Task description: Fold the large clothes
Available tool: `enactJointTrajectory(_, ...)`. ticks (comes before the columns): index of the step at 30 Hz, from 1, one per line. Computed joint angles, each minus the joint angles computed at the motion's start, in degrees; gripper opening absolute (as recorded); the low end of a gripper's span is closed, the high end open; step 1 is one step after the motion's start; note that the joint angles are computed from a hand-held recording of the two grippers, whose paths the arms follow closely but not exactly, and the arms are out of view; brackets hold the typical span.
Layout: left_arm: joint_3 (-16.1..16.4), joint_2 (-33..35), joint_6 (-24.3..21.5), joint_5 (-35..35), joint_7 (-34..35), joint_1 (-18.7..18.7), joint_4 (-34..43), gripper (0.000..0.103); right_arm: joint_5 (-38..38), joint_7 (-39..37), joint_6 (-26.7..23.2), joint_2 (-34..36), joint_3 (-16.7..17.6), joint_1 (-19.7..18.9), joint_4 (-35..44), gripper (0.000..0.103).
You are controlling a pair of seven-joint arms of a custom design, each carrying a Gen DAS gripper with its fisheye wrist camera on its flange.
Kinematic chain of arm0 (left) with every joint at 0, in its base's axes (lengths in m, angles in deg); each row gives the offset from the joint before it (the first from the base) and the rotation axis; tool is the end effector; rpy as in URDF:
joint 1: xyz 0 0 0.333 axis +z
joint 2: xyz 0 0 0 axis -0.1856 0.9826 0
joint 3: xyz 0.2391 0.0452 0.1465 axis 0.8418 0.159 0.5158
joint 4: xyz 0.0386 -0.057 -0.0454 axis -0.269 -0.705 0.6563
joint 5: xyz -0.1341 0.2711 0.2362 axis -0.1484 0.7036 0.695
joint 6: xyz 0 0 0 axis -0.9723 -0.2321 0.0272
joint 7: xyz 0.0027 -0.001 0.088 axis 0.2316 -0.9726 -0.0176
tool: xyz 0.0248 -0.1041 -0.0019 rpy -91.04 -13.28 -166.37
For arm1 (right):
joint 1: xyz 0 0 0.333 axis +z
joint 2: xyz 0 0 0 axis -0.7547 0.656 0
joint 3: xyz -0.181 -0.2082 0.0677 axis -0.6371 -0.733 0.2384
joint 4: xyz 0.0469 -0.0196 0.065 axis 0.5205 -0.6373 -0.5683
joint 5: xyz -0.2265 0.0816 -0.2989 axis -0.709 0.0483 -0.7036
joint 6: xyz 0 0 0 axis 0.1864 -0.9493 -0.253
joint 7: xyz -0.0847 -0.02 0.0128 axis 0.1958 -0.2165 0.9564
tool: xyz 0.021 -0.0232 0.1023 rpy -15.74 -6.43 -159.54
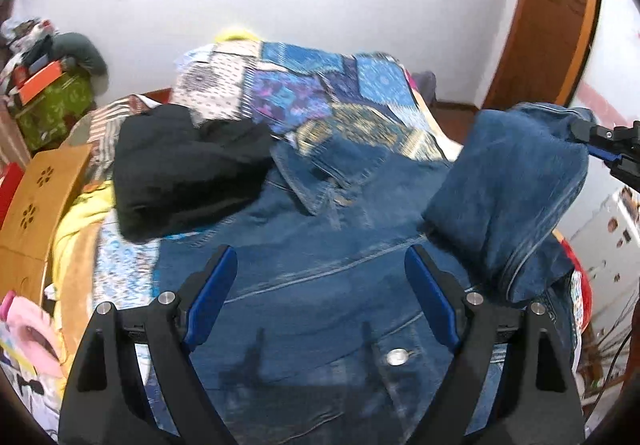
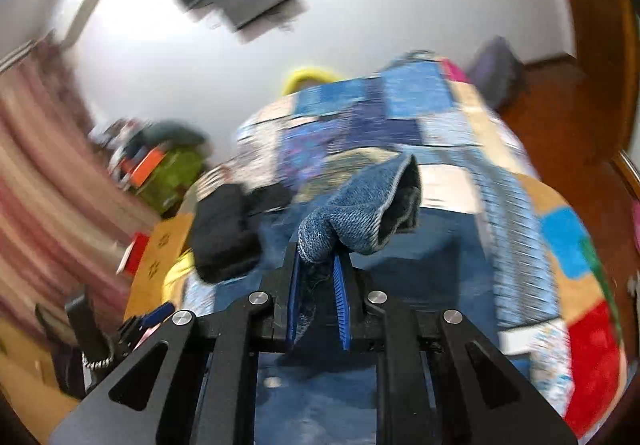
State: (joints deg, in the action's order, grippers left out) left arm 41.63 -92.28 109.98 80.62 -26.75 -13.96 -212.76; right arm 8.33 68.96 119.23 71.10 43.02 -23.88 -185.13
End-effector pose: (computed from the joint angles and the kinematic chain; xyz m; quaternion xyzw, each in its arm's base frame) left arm 0.4202 -0.1023 0.5453 -0.7275 0.5659 -0.2843 0.2639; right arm 0.4973 0.2935 0.5997 -0.7100 0.5208 -0.0154 0.4737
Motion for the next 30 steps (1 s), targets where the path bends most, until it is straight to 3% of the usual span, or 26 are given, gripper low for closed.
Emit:
enactJointTrajectory(5,2.7,-8.7,-1.0,-0.1,1.4,1.4,-5.5,0.086,-4.4,-0.7,-4.8,8.3,3.2,3.0,8.8,0.014)
enactJointTrajectory(11,5.3,-17.9,-5.3,-1.4,3.4,3.7,-11.5,0.089,-16.8,4.0,-15.7,21.5,5.0,7.6,20.0,0.014)
enactJointTrajectory(14,7.0,-20.3,-7.1,-3.3,4.3,3.8,-13.9,0.089,-21.2,5.2,-22.4,26.7,5.0,9.2,24.7,0.016)
enactJointTrajectory(18,9.2,-20.5,-7.7,-7.0,5.5,3.1,-15.9,0.089,-23.4,6.2,-30.2,28.6,4.7,10.2,27.6,0.021)
enactJointTrajectory(21,10.1,-18.8,-7.7,-10.0,6.5,2.0,-16.2,0.089,-26.3,6.3,-29.8,26.7,4.2,11.1,26.4,0.028)
enactJointTrajectory(25,11.9,-15.5,-6.1,-15.3,8.4,-0.9,-16.3,0.089,-27.4,6.6,-21.7,20.3,3.4,10.2,19.0,0.051)
enactJointTrajectory(30,13.1,-10.8,-5.7,-21.6,10.7,-3.9,-15.2,0.089,-28.4,7.4,-13.3,14.1,2.7,8.0,12.2,0.055)
